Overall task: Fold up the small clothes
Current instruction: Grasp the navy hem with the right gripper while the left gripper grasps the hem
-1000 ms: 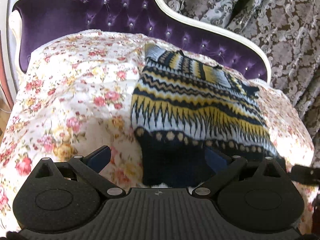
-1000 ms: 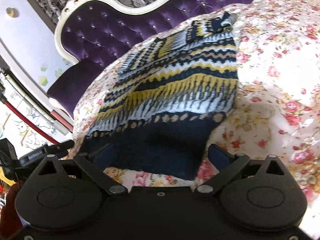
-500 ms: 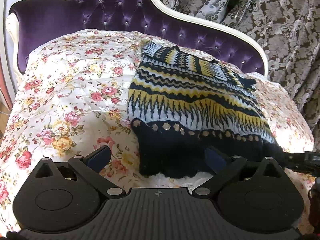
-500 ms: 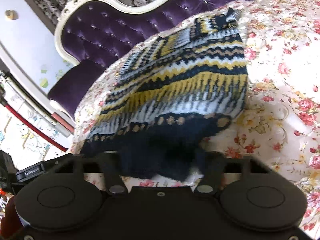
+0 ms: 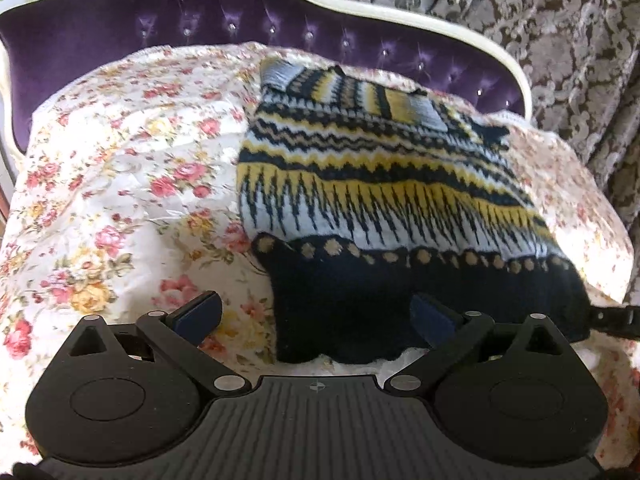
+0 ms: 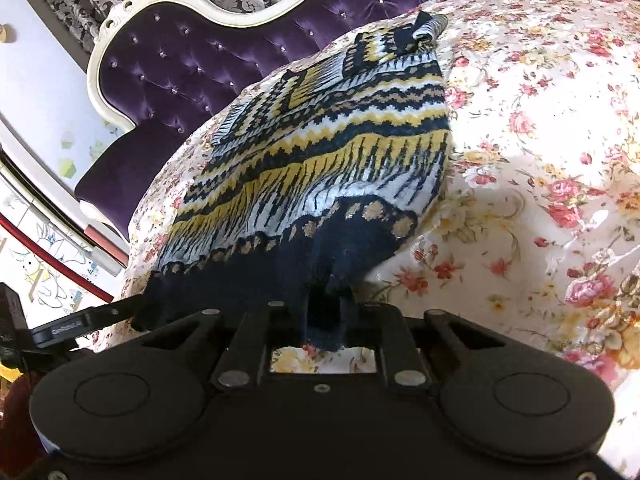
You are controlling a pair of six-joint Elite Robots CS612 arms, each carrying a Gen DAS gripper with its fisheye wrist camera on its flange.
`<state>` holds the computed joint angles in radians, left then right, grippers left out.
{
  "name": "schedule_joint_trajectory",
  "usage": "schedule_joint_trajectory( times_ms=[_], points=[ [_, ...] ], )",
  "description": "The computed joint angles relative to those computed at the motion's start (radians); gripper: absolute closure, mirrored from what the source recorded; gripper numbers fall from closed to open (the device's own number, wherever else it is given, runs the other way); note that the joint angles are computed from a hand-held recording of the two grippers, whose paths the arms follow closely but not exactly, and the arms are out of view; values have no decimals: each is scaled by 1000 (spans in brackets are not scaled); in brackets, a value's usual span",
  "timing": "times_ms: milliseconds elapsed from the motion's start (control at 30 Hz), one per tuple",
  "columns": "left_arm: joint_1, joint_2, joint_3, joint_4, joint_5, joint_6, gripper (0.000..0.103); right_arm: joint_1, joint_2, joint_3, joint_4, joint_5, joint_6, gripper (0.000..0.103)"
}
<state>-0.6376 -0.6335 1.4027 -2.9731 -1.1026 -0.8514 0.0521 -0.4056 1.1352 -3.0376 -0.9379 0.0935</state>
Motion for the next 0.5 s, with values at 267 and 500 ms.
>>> schedule_joint_trajectory(
  times_ms=[267, 500],
  points=[
    [-7, 21, -73, 171, 39, 39, 1, -1, 4, -3, -3, 13, -13, 75],
    [-18, 33, -90, 209, 94, 19, 1, 0, 4, -3, -6, 12, -15, 74]
  ],
)
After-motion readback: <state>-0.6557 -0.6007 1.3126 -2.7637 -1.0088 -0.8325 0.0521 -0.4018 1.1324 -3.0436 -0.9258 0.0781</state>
